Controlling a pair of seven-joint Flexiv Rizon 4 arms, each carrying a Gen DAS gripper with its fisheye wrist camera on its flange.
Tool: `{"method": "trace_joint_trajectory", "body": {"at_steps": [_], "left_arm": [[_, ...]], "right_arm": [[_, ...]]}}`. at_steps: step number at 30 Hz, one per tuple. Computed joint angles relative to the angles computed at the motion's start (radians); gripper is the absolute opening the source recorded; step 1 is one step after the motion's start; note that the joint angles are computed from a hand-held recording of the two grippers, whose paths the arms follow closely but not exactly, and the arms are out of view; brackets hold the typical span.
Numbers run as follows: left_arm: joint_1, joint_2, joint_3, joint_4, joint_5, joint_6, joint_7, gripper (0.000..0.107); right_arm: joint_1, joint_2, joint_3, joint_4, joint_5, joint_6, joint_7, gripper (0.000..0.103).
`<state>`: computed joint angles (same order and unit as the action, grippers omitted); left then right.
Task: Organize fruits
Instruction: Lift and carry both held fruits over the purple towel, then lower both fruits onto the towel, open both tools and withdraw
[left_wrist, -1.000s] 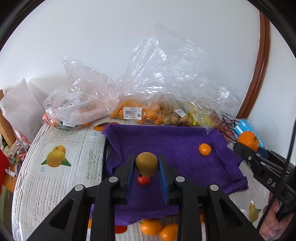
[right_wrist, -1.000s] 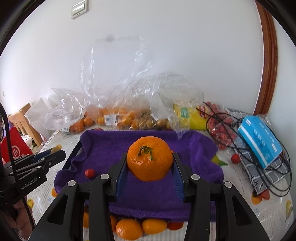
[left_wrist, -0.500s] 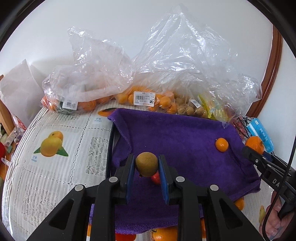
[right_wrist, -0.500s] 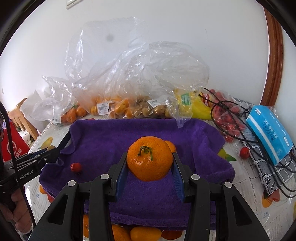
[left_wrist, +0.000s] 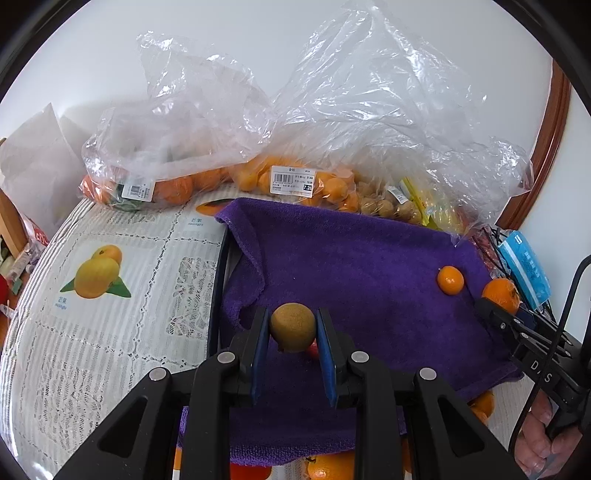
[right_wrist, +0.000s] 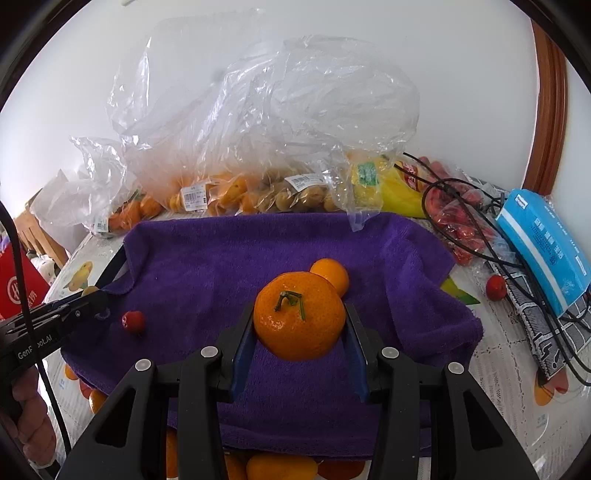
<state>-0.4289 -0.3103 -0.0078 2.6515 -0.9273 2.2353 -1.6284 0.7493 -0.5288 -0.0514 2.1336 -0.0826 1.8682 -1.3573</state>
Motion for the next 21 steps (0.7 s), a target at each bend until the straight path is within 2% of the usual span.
{"method": "trace_joint_trajectory", "body": {"at_steps": [6,15,21], "left_arm": [[0.016,0.002,0.004,0.000,0.022,-0.030,-0.024,0.024],[-0.018,-0.006,0.008,-0.016,-0.049,-0.046,0.023,0.024],[-0.012,-0.007,0.006,-0.020,-0.031,-0.062,0.021,0.024]], "right_arm": [[0.000,-0.014,0.000,-0.010,-0.011,-0.023,0.003,0.044],[0.010,-0.025,-0.012,-0.012,-0.033,-0.046,0.020,0.044],[0.019,-0.027,-0.026,-0.014,-0.048,-0.066,0.032,0.044]]}}
